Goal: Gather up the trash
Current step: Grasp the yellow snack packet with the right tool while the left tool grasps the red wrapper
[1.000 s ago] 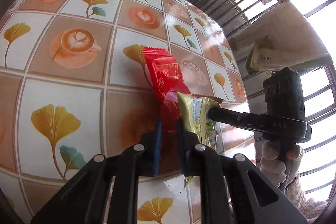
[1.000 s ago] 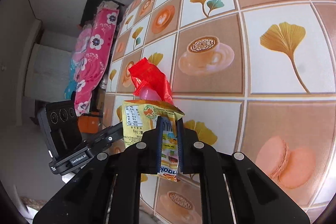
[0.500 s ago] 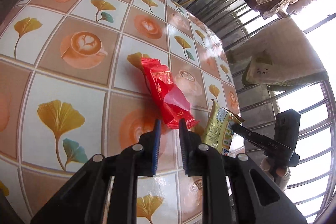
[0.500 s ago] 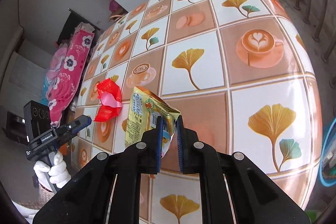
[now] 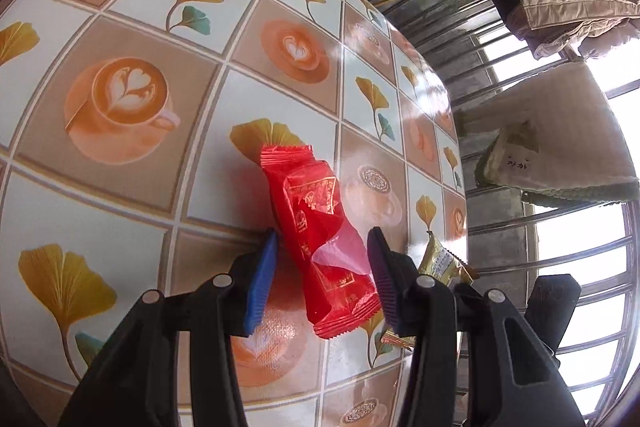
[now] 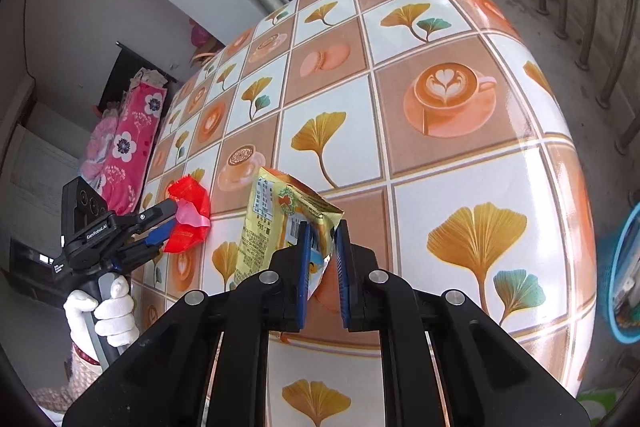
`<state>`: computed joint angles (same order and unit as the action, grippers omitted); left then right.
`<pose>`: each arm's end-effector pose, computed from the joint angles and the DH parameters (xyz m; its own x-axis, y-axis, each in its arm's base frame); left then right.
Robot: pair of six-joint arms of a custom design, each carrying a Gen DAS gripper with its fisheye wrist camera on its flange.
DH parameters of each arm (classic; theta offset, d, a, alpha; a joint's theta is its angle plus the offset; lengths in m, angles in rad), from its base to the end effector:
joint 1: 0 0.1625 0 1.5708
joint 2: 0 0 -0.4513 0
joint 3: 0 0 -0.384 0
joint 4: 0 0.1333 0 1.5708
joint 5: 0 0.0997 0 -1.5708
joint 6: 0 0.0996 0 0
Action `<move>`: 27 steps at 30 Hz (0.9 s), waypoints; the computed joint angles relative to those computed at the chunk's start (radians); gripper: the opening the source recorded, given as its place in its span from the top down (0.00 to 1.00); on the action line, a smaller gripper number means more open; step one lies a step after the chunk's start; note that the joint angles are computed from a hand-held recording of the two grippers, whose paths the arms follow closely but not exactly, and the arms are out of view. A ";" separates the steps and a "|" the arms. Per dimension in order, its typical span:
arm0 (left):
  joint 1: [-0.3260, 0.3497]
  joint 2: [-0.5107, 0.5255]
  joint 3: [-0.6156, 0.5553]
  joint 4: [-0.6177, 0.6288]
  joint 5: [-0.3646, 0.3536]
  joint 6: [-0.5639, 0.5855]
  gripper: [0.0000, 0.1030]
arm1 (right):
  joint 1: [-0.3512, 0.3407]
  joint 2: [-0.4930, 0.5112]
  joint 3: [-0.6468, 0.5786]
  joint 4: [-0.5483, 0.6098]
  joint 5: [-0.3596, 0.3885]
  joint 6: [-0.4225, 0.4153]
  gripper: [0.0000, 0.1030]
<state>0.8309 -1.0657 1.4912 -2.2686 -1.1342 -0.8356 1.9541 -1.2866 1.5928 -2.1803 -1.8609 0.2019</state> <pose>-0.3346 -0.6267 0.3388 -0.9820 -0.1741 -0.0737 -0.1177 0.8680 -0.4825 0.3277 -0.5324 0.4186 -0.9735 -0.0960 0.2076 -0.1650 0.9231 -0.3473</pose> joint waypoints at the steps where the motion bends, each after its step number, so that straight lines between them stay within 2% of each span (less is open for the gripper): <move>1: -0.006 0.010 -0.012 0.017 0.022 0.024 0.58 | 0.000 -0.001 0.000 0.001 0.000 -0.001 0.90; 2: -0.015 0.020 -0.026 0.044 0.052 0.044 0.58 | 0.000 -0.001 -0.002 0.001 0.000 -0.003 0.90; 4: -0.026 0.039 -0.044 0.082 0.100 0.080 0.70 | -0.001 -0.002 -0.002 0.000 0.002 -0.009 0.90; 7: -0.032 0.052 -0.048 0.095 0.129 0.118 0.87 | 0.000 -0.002 -0.003 0.001 0.002 -0.013 0.90; 10: -0.038 0.050 -0.036 0.087 0.138 0.155 0.94 | 0.003 -0.002 -0.003 0.003 0.003 -0.022 0.90; 14: -0.061 0.020 -0.007 0.068 0.115 0.234 0.95 | 0.009 -0.001 -0.009 0.019 0.002 -0.036 0.90; 19: -0.089 0.012 -0.003 0.040 0.037 0.332 0.95 | 0.021 0.006 -0.013 0.037 -0.004 -0.070 0.90; 27: -0.109 0.081 -0.028 0.137 0.096 0.357 0.95 | 0.020 0.009 -0.001 0.028 0.014 -0.038 0.86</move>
<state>0.7219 -0.9849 1.4630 -2.1319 -1.0385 -0.4784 1.9743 -1.2772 1.5921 -2.1521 -1.8472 0.1636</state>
